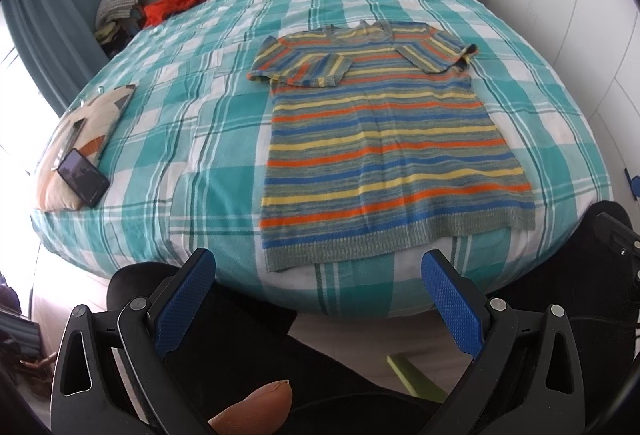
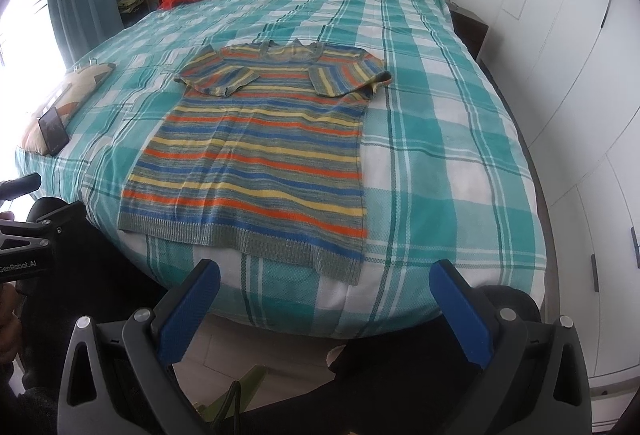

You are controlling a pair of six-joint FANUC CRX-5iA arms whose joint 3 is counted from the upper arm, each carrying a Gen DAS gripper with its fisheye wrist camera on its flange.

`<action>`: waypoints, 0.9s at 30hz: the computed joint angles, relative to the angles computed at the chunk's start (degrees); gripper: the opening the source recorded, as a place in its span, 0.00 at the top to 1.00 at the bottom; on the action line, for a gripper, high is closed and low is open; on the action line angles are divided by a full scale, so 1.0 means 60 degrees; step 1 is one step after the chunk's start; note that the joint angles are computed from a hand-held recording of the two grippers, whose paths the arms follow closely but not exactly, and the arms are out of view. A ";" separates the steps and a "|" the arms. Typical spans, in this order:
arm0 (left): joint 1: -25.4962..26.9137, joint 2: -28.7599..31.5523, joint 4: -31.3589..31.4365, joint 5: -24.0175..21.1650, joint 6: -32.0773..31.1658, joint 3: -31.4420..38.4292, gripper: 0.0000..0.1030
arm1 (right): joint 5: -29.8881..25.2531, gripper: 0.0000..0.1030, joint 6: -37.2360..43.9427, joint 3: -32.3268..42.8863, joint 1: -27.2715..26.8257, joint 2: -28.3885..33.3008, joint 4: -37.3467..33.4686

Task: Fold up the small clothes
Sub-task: 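Move both grippers toward the hem of the striped sweater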

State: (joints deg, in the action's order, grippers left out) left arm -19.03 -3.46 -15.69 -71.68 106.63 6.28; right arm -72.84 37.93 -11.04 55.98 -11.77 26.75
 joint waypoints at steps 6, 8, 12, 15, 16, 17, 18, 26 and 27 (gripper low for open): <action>-0.0017 -0.0012 -0.0045 -0.0111 0.0076 -0.0002 0.00 | -0.0054 0.00 -0.0157 -0.0102 0.0022 -0.0099 -0.0068; -0.0027 -0.0028 -0.0052 -0.0112 0.0091 0.0000 0.00 | -0.0072 0.00 -0.0154 -0.0085 0.0027 -0.0096 -0.0087; -0.0052 -0.0078 -0.0059 -0.0057 0.0050 -0.0022 0.00 | -0.0035 0.00 -0.0212 -0.0113 0.0097 -0.0142 -0.0018; -0.0098 -0.0088 -0.0095 -0.0065 0.0073 0.0017 0.00 | -0.0030 0.00 -0.0253 -0.0119 0.0155 -0.0154 0.0056; -0.0101 -0.0097 -0.0097 -0.0068 0.0076 0.0024 0.00 | -0.0023 0.00 -0.0269 -0.0121 0.0165 -0.0158 0.0066; -0.0099 -0.0110 -0.0098 -0.0061 0.0076 0.0020 0.00 | -0.0026 0.00 -0.0283 -0.0121 0.0173 -0.0166 0.0065; -0.0102 -0.0120 -0.0102 -0.0059 0.0083 0.0020 0.00 | -0.0028 0.00 -0.0291 -0.0117 0.0175 -0.0163 0.0065; -0.0072 -0.0162 -0.0102 -0.0086 0.0085 0.0023 0.00 | -0.0042 0.00 -0.0273 -0.0105 0.0171 -0.0154 0.0062; -0.0043 -0.0165 -0.0073 -0.0099 0.0079 0.0024 0.00 | -0.0060 0.00 -0.0285 -0.0109 0.0179 -0.0165 0.0059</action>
